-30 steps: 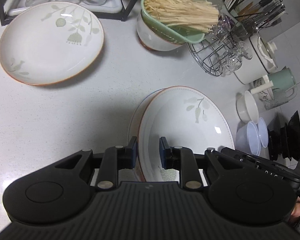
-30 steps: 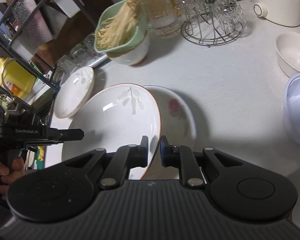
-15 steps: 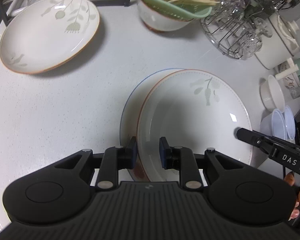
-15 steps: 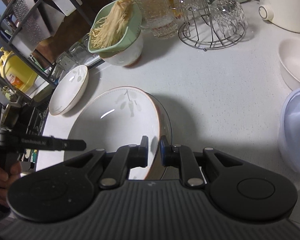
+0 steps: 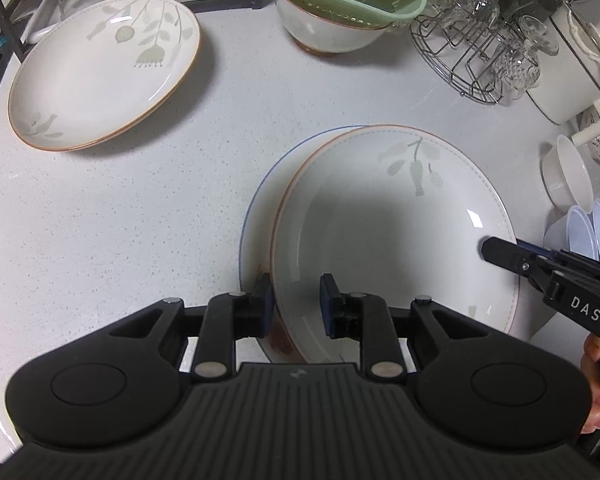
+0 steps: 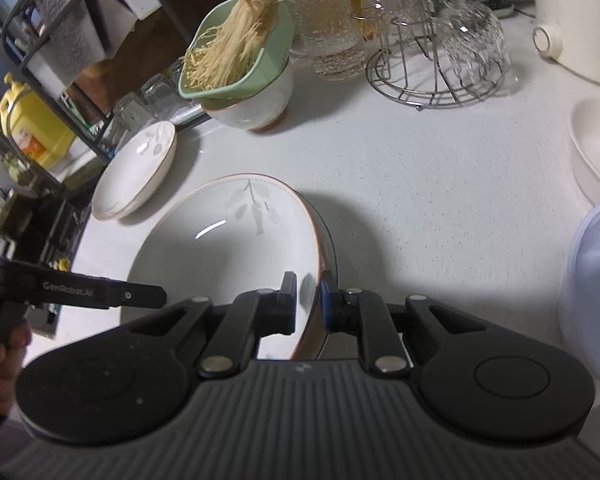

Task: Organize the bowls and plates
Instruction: 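Lift the leaf-pattern plate with both grippers and carry it over the rose plate, then lower the leaf plate onto the rose plate and open both grippers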

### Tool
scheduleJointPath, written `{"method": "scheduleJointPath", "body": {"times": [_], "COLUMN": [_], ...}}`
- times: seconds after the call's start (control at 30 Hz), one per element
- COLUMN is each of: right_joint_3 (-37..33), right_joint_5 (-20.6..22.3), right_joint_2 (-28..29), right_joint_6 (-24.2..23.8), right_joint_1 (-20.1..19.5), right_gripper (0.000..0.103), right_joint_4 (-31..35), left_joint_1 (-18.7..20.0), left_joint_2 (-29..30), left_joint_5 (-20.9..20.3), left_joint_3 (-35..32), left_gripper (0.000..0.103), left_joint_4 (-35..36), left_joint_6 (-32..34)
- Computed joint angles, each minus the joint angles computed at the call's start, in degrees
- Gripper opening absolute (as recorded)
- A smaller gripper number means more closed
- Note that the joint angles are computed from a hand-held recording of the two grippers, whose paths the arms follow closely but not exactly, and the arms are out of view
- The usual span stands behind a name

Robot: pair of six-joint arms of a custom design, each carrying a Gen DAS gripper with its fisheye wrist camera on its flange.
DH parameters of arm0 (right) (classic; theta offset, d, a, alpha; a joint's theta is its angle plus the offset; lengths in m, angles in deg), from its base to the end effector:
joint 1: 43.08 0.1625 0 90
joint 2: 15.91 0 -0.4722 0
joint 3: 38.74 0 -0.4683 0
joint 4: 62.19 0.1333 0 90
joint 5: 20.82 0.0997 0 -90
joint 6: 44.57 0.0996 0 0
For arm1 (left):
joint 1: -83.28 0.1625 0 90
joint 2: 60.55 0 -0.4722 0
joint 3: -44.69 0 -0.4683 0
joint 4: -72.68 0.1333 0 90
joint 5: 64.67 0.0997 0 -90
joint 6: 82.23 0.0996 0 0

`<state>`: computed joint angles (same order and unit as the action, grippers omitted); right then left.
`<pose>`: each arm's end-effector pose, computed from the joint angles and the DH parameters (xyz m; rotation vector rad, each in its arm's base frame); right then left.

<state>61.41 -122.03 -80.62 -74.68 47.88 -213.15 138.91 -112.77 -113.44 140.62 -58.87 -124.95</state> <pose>0.1259 -0.7133 0.2727 0.6881 -2.7071 0.5431 -0.2449 -0.7104 0.1335 -0.1644 2.4958 -0.5494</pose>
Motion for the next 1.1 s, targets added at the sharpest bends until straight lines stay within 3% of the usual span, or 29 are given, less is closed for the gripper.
{"method": "scheduleJointPath", "body": {"times": [0.23,0.6,0.7,0.87,1.1], "right_joint_3": [0.3,0.0,0.1,0.7,0.8], "right_joint_5": [-0.3,-0.1,-0.4,-0.8,-1.1], "right_joint_2": [0.3,1.2,1.7,2.5,3.0], "right_joint_6": [-1.2,1.7,1.8,0.7,1.4], "right_joint_1": [0.5,0.2,0.2,0.5,0.7], "right_gripper": [0.016,0.016,0.016,0.015,0.015], "right_joint_4": [-0.6,0.7,-0.1,-2.7,-4.2], "left_joint_1": [0.2,1.9,3.1,4.6,5.6], "left_joint_2": [-1.6,-4.5,-5.8,-7.5,-9.2], "left_joint_5": [-2.4,-7.3,-10.4,-14.4,-18.5], "left_joint_3": [1.2,2.8,4.5,5.8,6.8], "left_gripper": [0.034,0.035,0.04,0.041,0.049], "left_joint_4": [0.1,-4.2,-8.4,-11.8,-12.5], "left_joint_6": [-4.6,-9.5,-10.9,-13.3,-15.3]}}
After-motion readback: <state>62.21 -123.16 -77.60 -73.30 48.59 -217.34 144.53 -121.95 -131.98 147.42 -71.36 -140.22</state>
